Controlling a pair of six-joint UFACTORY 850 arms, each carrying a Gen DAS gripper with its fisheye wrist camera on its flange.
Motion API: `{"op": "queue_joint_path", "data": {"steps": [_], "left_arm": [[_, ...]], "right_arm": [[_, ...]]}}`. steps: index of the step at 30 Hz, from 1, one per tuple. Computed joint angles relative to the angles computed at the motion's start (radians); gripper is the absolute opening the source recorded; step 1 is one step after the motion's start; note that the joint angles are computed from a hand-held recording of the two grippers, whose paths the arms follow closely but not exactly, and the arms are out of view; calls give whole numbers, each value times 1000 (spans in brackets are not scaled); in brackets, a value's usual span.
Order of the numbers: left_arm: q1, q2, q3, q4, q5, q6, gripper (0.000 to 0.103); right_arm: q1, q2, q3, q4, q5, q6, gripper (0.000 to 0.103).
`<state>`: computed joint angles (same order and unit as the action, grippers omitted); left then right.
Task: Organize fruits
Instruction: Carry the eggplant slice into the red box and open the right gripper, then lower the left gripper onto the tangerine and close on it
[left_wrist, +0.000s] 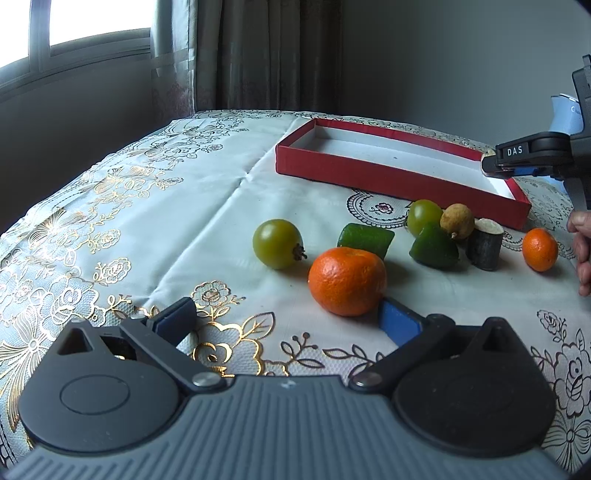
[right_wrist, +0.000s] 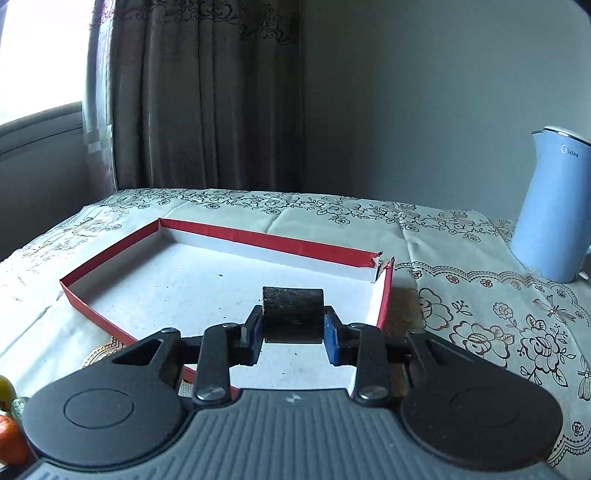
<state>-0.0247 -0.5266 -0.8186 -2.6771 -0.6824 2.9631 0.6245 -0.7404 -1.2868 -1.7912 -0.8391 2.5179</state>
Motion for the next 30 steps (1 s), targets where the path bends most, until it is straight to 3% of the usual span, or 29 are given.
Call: {"op": "queue_joint_path", "data": {"steps": [4, 7, 10, 13, 17, 20, 21, 22, 26, 28, 30], "left_arm": [[1, -1, -2, 6, 1, -8, 103], [1, 0, 0, 6, -1, -9, 103], [3, 0, 1, 14, -5, -14, 103], [15, -2, 3, 45, -27, -40, 103], [28, -1, 16, 60, -87, -52, 103], [16, 4, 19, 38, -88, -12, 103], [10, 6, 22, 26, -95, 9, 103], [7, 6, 25, 22, -108, 28, 103], [-4, 4, 22, 49, -120, 47, 103], [-7, -2, 14, 75, -114, 38, 99], [-6, -9, 0, 109, -95, 8, 87]], "right_arm": [[3, 22, 48, -17, 1, 85, 32], [25, 56, 115, -59, -49, 187, 35], [62, 92, 194, -71, -120, 270, 55], [112, 118, 269, -54, -199, 328, 68], [165, 120, 329, -2, -267, 354, 69], [186, 124, 362, -9, -320, 431, 70], [189, 120, 365, -12, -339, 441, 74], [187, 118, 362, -13, -335, 437, 79], [192, 111, 356, -17, -350, 416, 79], [198, 110, 357, -16, -358, 416, 79], [197, 110, 357, -17, -358, 420, 79]]}}
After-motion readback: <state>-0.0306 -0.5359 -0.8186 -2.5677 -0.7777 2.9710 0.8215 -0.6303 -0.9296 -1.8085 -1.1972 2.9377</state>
